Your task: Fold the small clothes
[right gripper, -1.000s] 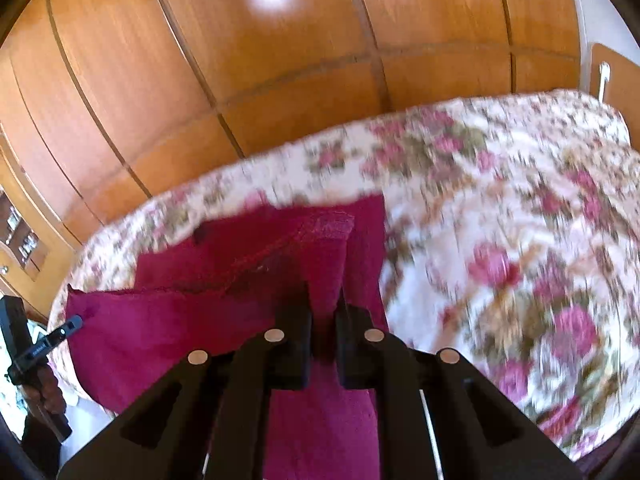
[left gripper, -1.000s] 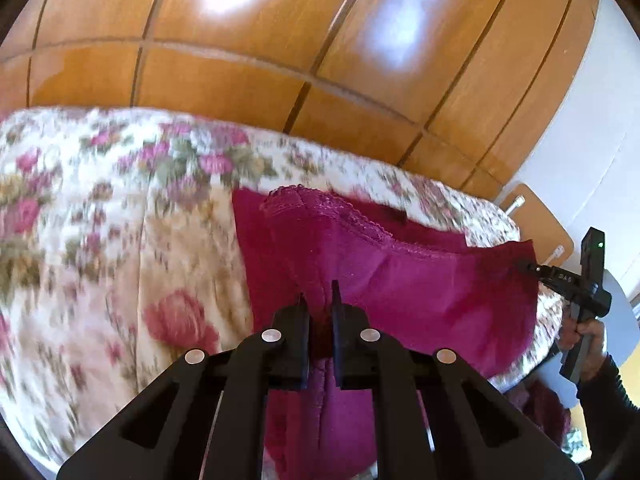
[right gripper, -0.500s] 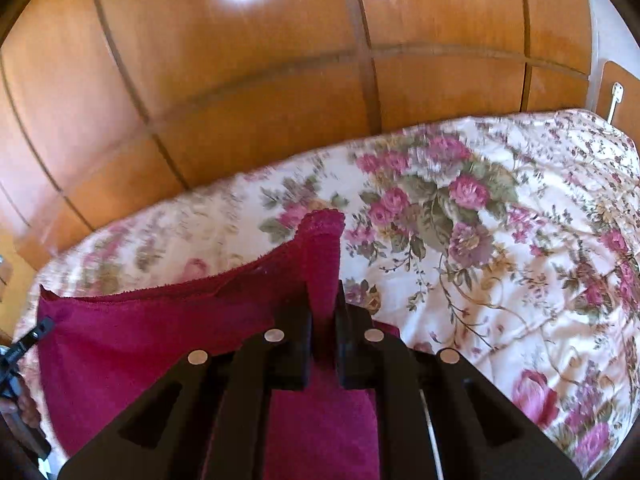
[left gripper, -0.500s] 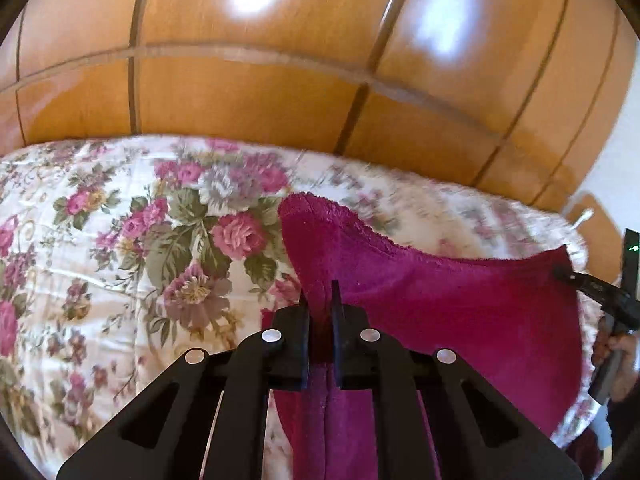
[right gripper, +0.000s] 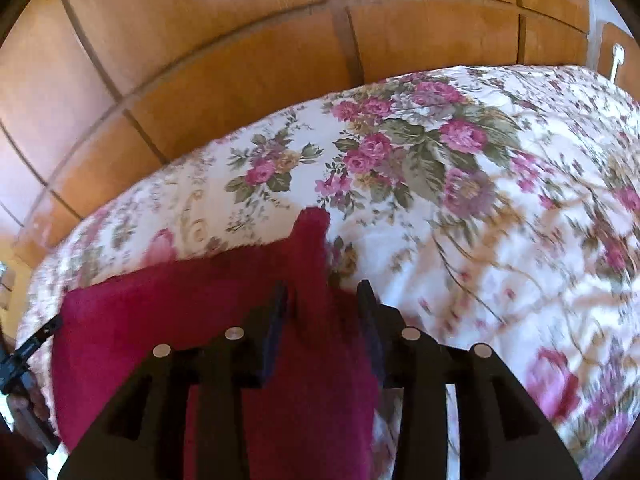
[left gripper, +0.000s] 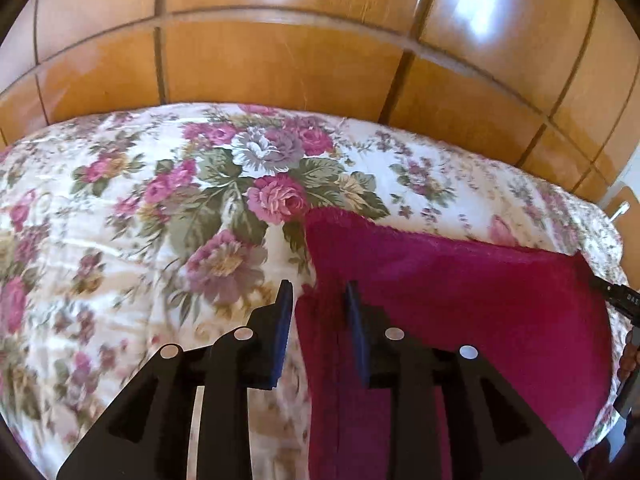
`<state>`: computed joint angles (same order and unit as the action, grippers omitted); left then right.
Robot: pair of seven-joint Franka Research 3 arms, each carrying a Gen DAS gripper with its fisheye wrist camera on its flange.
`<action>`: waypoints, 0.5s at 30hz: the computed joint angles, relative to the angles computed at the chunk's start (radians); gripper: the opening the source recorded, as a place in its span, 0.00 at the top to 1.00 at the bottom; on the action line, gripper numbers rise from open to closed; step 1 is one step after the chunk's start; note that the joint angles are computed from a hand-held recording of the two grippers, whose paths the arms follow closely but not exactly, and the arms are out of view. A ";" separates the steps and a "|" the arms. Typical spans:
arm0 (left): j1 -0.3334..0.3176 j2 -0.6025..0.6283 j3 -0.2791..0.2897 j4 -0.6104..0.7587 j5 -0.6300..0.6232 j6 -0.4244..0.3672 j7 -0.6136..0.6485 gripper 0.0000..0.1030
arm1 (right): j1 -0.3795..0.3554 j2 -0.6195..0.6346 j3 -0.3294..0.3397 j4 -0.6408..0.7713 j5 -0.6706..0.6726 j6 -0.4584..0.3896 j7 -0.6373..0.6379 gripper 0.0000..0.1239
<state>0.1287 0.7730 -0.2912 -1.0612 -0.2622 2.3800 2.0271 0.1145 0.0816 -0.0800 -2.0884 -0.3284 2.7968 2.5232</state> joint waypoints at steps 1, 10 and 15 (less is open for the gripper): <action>0.023 -0.041 -0.015 -0.068 -0.021 0.026 0.026 0.75 | 0.000 -0.049 0.004 -0.058 0.012 0.023 -0.003 0.63; 0.206 -0.336 -0.063 -0.523 -0.340 0.016 0.262 0.46 | -0.021 -0.346 0.132 -0.409 0.223 0.066 -0.049 0.60; 0.228 -0.440 -0.031 -0.676 -0.470 -0.037 0.388 0.46 | -0.025 -0.353 0.187 -0.457 0.320 0.097 -0.079 0.78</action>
